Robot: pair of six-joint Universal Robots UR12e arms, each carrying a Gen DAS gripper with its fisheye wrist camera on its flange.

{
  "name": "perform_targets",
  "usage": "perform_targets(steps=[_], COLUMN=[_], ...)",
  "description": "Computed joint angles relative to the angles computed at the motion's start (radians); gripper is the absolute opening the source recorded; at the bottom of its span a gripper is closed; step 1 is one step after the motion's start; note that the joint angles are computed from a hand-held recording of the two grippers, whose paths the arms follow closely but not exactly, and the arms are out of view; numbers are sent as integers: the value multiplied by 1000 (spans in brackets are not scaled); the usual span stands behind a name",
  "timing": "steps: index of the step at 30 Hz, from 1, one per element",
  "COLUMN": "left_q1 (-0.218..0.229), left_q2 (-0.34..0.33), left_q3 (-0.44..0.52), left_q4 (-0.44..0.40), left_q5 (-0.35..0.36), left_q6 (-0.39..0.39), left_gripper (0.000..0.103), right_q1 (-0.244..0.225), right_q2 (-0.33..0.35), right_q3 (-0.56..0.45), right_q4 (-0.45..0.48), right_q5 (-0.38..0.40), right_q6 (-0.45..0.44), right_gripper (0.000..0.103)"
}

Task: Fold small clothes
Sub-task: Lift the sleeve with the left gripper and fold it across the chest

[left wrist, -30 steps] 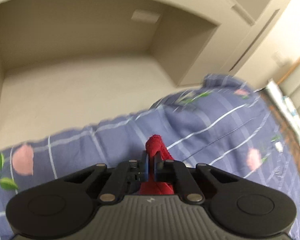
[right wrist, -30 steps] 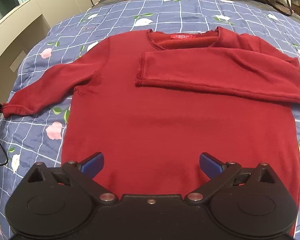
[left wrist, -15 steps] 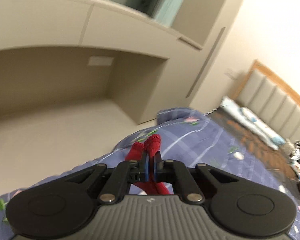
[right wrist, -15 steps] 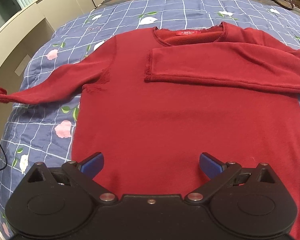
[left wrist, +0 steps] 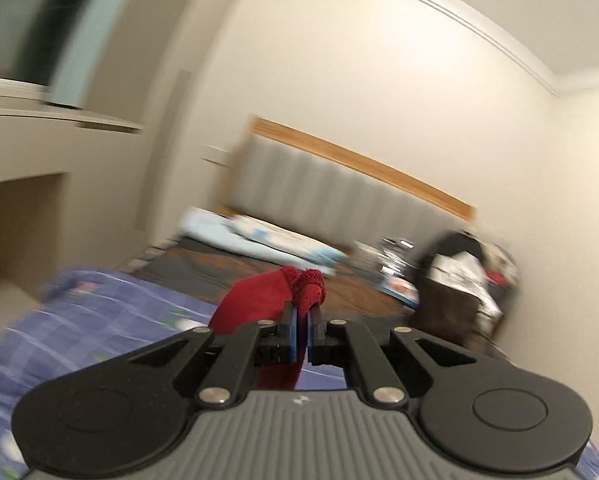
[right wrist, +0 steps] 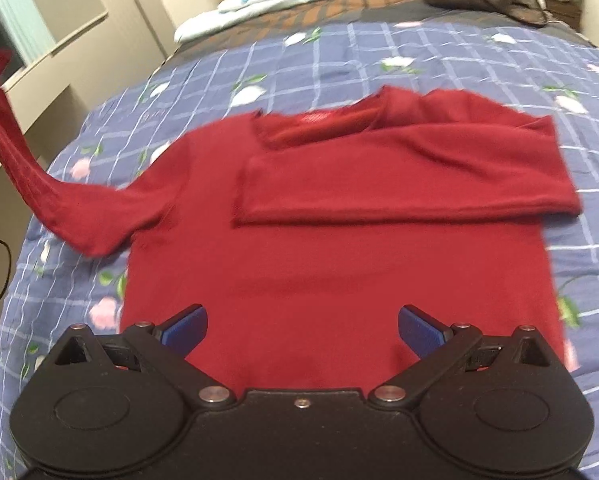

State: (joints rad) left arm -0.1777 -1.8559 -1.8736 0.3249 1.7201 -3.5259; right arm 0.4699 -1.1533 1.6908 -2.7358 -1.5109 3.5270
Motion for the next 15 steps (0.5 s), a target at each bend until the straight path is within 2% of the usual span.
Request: perform_targets(steps=[3,6,8,11,15], left_q1=[-68,-114,-142,-174,-211], left_q2=[-80,-155,-208,-251,-274], left_q3=[80,137,176,183,186], left_q4=[-22,-66,-105,-162,-232], left_q5=[-4,-37,-48,-70,-80], left_q6=[17,-4,18,35,71], left_gripper=[4,4,4,4,4], right_q1=[-21,-43,-58,-82,-109], right_q2=[-15,-32,-45,-63,-86], right_q3=[27,60,85,122,163], right_q4=[-27,-41,-46,-50,-49], right_q5=[-15,-27,-36,-46,-56], right_q6=[9,15,15,18,12], right_gripper=[102,102,102,102,102])
